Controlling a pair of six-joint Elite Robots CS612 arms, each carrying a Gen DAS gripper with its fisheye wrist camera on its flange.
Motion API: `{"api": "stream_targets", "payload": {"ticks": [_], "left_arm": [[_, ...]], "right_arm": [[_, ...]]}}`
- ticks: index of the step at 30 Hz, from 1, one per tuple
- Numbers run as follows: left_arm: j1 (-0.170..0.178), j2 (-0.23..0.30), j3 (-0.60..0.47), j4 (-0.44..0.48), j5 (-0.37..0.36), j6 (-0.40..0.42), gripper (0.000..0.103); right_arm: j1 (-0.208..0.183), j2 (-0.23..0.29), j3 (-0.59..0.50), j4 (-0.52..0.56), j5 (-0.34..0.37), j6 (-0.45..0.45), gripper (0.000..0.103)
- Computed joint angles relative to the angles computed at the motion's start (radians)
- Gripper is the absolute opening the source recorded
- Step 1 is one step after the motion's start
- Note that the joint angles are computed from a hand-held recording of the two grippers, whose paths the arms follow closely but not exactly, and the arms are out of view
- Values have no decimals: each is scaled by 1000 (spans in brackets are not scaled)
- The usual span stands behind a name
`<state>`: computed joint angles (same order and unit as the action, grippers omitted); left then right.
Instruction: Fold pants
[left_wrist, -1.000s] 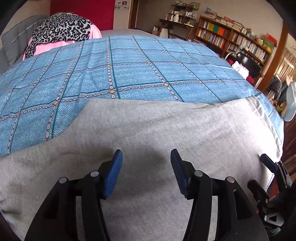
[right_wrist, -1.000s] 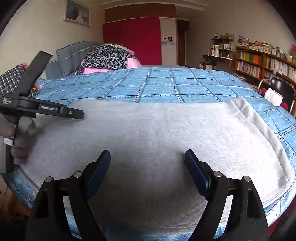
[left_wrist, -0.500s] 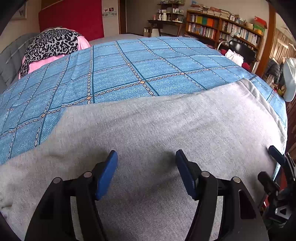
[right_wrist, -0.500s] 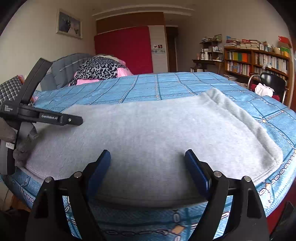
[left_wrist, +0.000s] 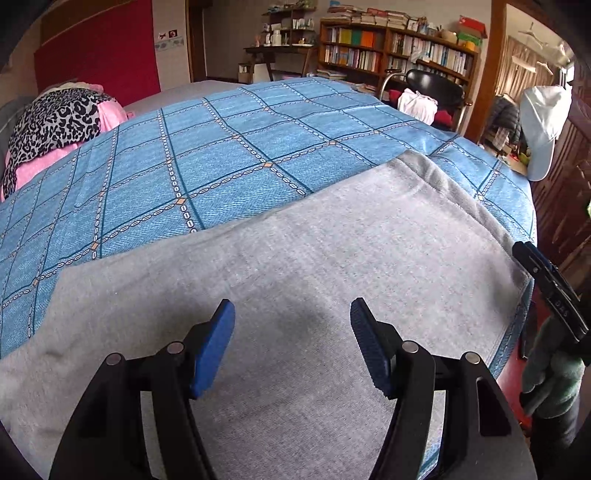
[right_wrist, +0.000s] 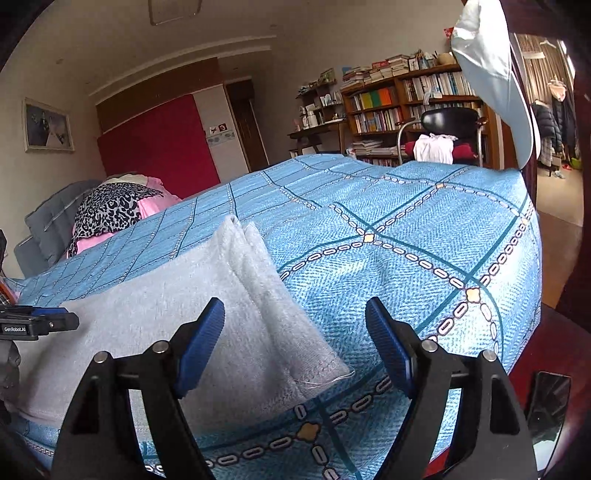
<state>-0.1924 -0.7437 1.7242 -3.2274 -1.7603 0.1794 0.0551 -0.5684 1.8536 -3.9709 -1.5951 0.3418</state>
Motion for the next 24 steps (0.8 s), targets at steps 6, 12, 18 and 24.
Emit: {"api": "stream_targets", "payload": {"ticks": [6, 12, 18, 24], "left_arm": [[-26, 5, -19, 39, -19, 8, 65], [-35, 15, -52, 95, -83, -10, 65], [-35, 23, -92, 170, -194, -22, 65], [-26, 37, -140, 247, -364, -46, 76]], "right_arm": [[-29, 23, -30, 50, 161, 17, 59], [-38, 28, -30, 38, 237, 28, 33], [-26, 15, -16, -32, 225, 52, 28], [39, -4, -13, -95, 104, -90, 28]]}}
